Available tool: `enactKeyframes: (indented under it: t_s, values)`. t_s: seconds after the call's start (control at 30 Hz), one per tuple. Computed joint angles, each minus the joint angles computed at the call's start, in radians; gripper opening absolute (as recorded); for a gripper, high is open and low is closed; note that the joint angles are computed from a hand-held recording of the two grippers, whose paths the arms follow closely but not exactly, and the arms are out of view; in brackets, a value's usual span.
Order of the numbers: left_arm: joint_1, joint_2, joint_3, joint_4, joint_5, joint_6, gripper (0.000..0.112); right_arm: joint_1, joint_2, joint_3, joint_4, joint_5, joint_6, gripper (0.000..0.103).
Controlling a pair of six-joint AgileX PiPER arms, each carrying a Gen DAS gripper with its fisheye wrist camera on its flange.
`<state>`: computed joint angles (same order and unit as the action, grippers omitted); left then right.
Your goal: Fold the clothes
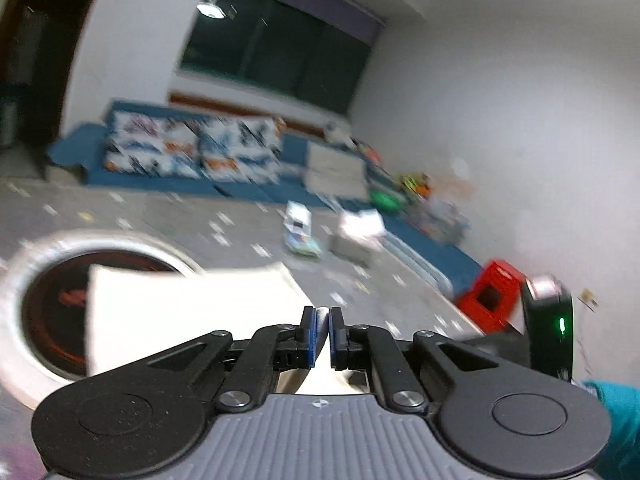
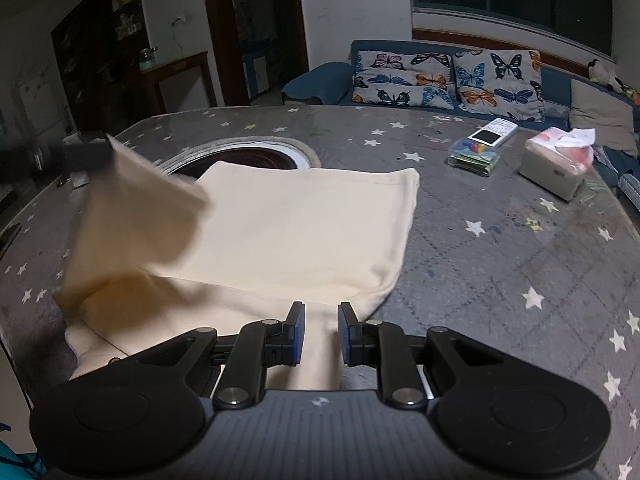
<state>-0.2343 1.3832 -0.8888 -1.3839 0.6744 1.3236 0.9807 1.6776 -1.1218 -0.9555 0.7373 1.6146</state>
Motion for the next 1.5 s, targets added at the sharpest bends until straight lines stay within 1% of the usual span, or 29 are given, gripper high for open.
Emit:
enactKeyframes:
  t_s: [0.13,0.17,0.23,0.27,0.33,0.4,0.5,0.6,0.77,0.9,1.07,1.2,1.33,1.4,1.47,1.5]
  values:
    - [-0.062,0.061,0.003,0.07,-0.016,-0.042,0.009,0.001,-0.014,0.018,-0.011,-0.001,0.033,0.017]
    - [-0.077,0.061,0.01,0.082,-0.031,-0.044,0.009,0.002,-0.018,0.022,-0.014,-0.001,0.041,0.017]
    - [-0.062,0.055,0.033,0.098,-0.033,-0.023,0.021,0.005,-0.025,0.029,-0.017,-0.011,0.053,0.017]
    - [-0.046,0.05,0.048,0.099,-0.029,-0.005,0.024,0.007,-0.028,0.033,-0.018,-0.016,0.058,0.017]
    - [0.002,0.03,0.077,0.099,-0.03,0.031,0.036,0.009,-0.028,0.03,-0.014,-0.027,0.058,0.017]
    - [0.052,0.012,0.103,0.1,-0.028,0.067,0.037,0.007,-0.024,0.025,-0.005,-0.05,0.051,0.017]
    - [0.15,-0.007,0.123,0.154,-0.02,0.068,0.042,0.002,-0.012,0.019,0.015,-0.091,0.035,0.017]
    - [0.221,-0.024,0.139,0.2,-0.026,0.068,0.046,-0.001,0.01,0.009,0.051,-0.115,0.007,0.018]
    - [0.368,-0.046,0.169,0.232,0.03,0.123,0.051,-0.007,0.037,-0.001,0.099,-0.142,-0.026,0.018]
    - [0.425,-0.051,0.188,0.247,0.079,0.183,0.052,0.001,0.062,-0.035,0.125,-0.125,-0.074,0.018]
    - [0.398,-0.048,0.227,0.234,0.035,0.256,0.052,0.016,0.069,-0.063,0.122,-0.075,-0.093,0.008]
    - [0.396,-0.053,0.248,0.204,0.024,0.326,0.05,0.039,0.063,-0.085,0.079,-0.01,-0.089,0.003]
    - [0.395,-0.052,0.251,0.206,0.021,0.343,0.049,0.044,0.056,-0.119,0.044,0.059,-0.106,0.002]
    - [0.393,-0.053,0.254,0.204,0.014,0.351,0.049,0.032,0.05,-0.121,0.053,0.056,-0.118,0.003]
    - [0.391,-0.054,0.258,0.203,0.007,0.359,0.049,0.009,0.037,-0.097,0.08,-0.001,-0.119,0.007]
    - [0.391,-0.054,0.258,0.203,0.006,0.359,0.049,0.005,0.036,-0.091,0.092,-0.016,-0.122,0.01]
